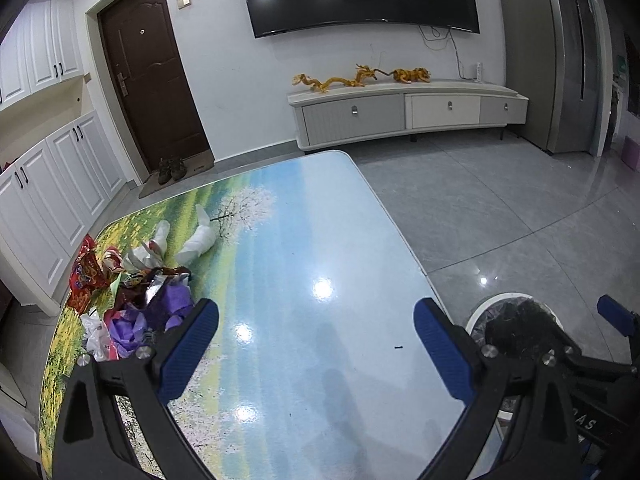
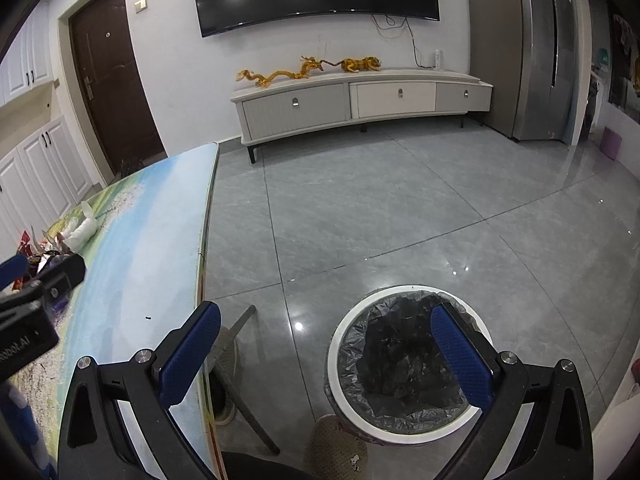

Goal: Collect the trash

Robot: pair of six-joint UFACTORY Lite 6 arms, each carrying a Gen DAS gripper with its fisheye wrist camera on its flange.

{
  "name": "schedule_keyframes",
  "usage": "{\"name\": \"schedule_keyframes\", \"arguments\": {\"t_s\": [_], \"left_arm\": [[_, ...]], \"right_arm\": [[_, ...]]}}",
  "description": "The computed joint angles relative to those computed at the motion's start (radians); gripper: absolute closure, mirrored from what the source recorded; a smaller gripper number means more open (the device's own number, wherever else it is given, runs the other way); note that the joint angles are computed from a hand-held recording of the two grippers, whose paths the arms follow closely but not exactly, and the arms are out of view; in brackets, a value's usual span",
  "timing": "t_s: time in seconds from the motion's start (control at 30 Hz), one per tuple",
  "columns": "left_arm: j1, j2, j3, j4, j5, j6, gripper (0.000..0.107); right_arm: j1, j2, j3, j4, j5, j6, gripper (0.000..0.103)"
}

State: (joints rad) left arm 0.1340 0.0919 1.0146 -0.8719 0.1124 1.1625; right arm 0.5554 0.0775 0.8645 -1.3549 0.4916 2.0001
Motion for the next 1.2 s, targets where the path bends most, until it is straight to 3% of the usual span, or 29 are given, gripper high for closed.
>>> {"name": "schedule_keyframes", "arguments": {"t_s": [0.13,0.27,0.63,1.2], "left_arm": [[0.012,0.013,0.012,-0.002,0.017,0.013,0.008],[0.043,0.023,0.024,-0.091,0.049,0.127,0.008],[0.14,0.021,0.033,-0.291,0.167,0.391,0.008],[0.329,0.072,0.091,-0.328,0.38,0.504,0.008]], "right_arm": [[0.022,0.002,0.008,0.007,0.032,0.002,0.0],[0.048,0.023,0.045,0.07,0.097,-0.045,0.0],[0.095,0.053,0.116,0.14,0.147,-0.089,0.0],[0.249,0.119,0.31,0.278,0.42,-0.223,0.0]]}}
